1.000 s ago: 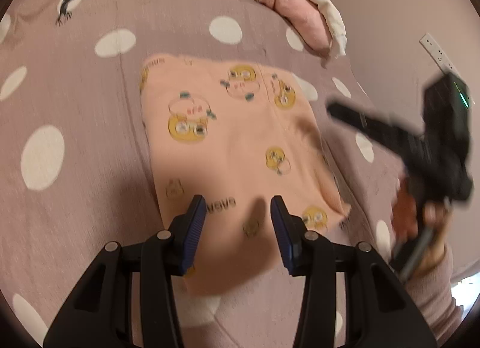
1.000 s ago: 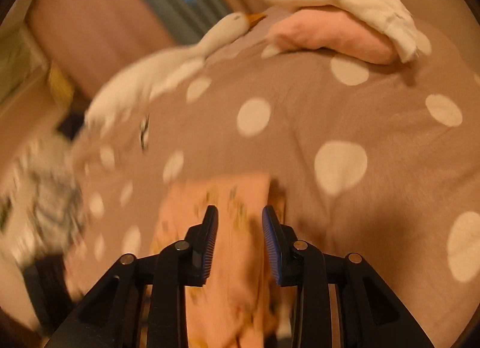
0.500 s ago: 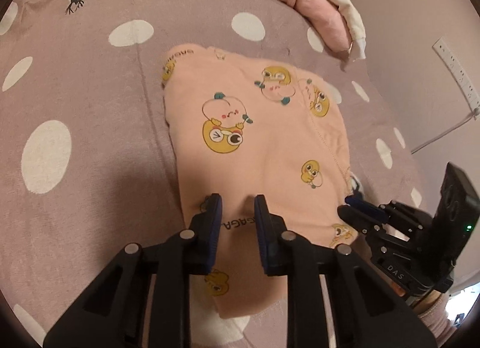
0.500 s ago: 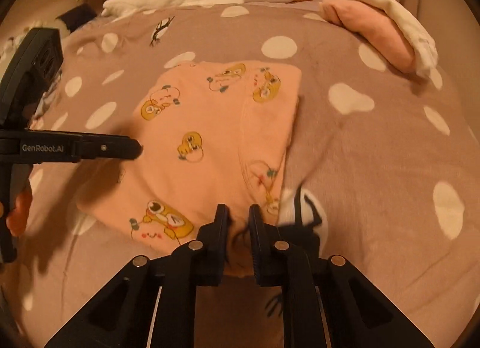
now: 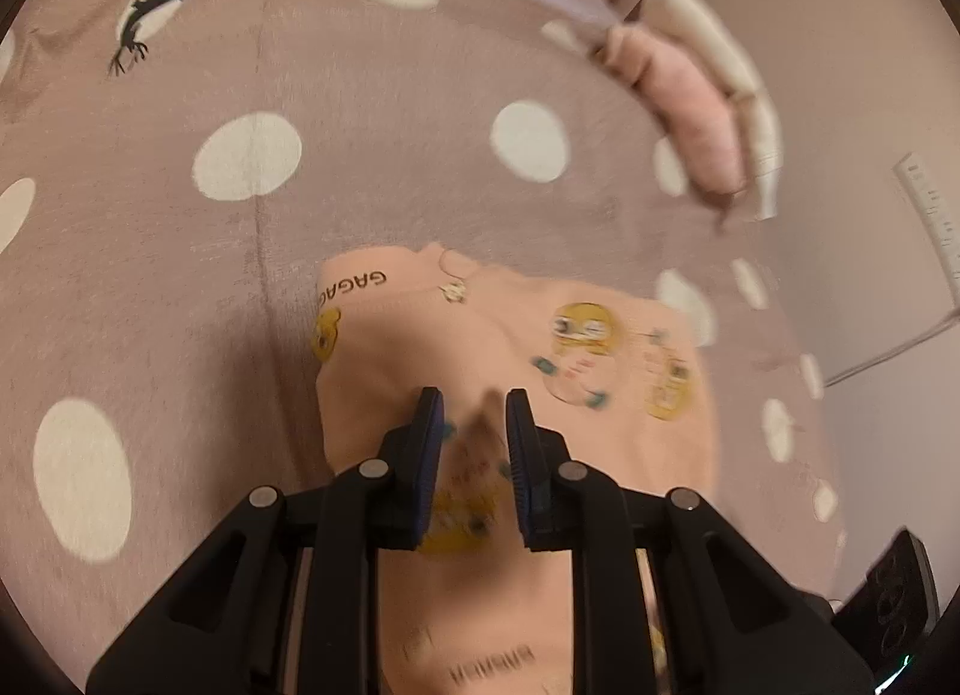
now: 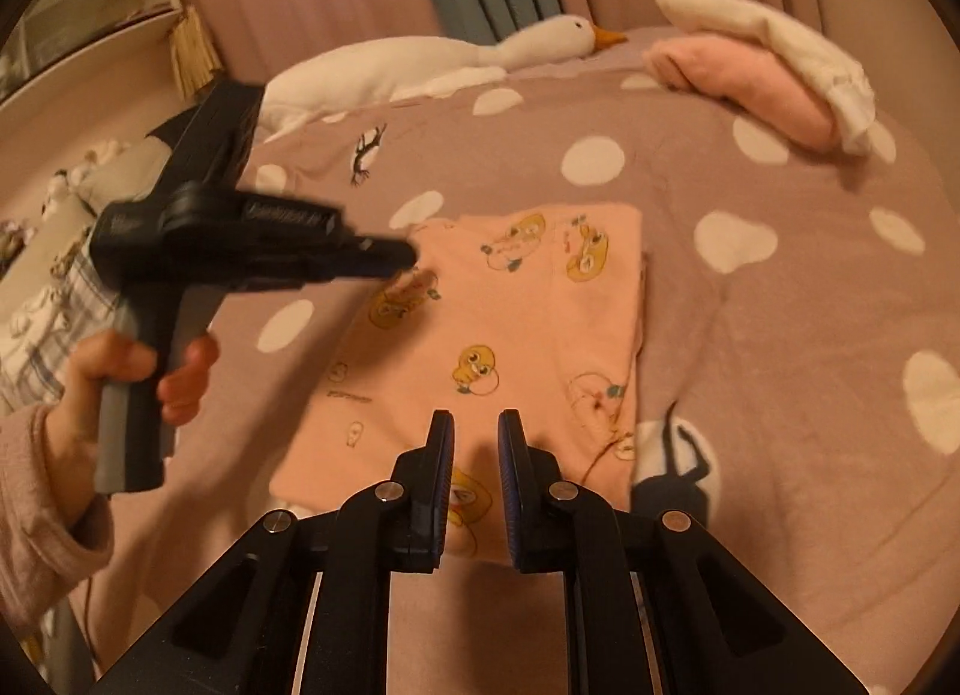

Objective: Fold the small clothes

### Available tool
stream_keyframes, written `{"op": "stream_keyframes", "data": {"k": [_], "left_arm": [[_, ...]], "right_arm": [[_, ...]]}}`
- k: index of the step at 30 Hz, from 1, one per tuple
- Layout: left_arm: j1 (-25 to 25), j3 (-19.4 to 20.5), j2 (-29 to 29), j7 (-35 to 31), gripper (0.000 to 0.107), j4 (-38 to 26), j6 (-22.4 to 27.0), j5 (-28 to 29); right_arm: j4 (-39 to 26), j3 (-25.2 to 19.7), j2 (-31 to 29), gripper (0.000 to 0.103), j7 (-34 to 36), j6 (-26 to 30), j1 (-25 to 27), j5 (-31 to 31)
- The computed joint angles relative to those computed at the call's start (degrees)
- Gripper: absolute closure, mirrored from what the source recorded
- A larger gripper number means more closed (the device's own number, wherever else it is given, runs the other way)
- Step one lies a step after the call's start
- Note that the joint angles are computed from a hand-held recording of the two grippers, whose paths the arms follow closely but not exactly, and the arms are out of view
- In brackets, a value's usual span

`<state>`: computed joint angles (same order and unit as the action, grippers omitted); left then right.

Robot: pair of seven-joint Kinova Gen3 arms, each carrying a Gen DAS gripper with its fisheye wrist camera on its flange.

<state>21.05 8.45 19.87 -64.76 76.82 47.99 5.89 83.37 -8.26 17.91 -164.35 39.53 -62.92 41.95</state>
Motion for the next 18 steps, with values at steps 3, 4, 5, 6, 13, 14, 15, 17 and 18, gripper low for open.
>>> {"op": "stream_keyframes", "data": {"k": [3,4,5,6,13,14,15,17,18], "left_arm": [[1.2,-1.0,3.7,1.5,0.090,-3.6,3.2,-2.3],[1.5,-1.4,3.9,2.0,0.090,-3.5,2.4,-2.8],[1.4,-1.6,4.1,2.7,0.090,-3.9,2.1,-2.7],[1.1,-1.6,4.4,3.3,0.091,-4.4,2.3,-2.4],[0.1,-2.3,1.9,6.0,0.092,-3.6,1.8,-3.0],[-0.2,-1.9,0.7,5.3,0.092,-2.3,1.0,-2.8],[-0.5,-1.3,-0.4,4.5,0.092,-0.7,-0.2,-2.2],[-1.9,0.3,-2.6,1.3,0.092,2.5,-2.4,0.2],[-2.3,1.1,-3.9,-0.5,0.092,4.4,-3.9,1.3]], "right_arm": [[0.4,0.3,1.1,0.089,-0.3,-0.8,1.1,-3.1],[2.0,0.6,0.5,0.089,-1.9,-2.7,1.2,-2.7],[3.0,0.8,0.1,0.089,-2.9,-4.1,1.2,-2.6],[3.7,0.9,-0.2,0.089,-3.3,-4.8,1.4,-2.7],[3.0,-0.1,-1.2,0.089,-1.4,-2.2,1.0,-3.5],[3.5,0.0,-1.8,0.089,-2.1,-2.6,0.7,-2.6],[4.0,0.3,-2.3,0.089,-2.7,-3.5,0.8,-1.6],[4.4,0.5,-3.1,0.089,-4.2,-4.6,1.3,0.0],[3.8,0.4,-3.0,0.089,-4.2,-4.6,2.0,0.0]]}}
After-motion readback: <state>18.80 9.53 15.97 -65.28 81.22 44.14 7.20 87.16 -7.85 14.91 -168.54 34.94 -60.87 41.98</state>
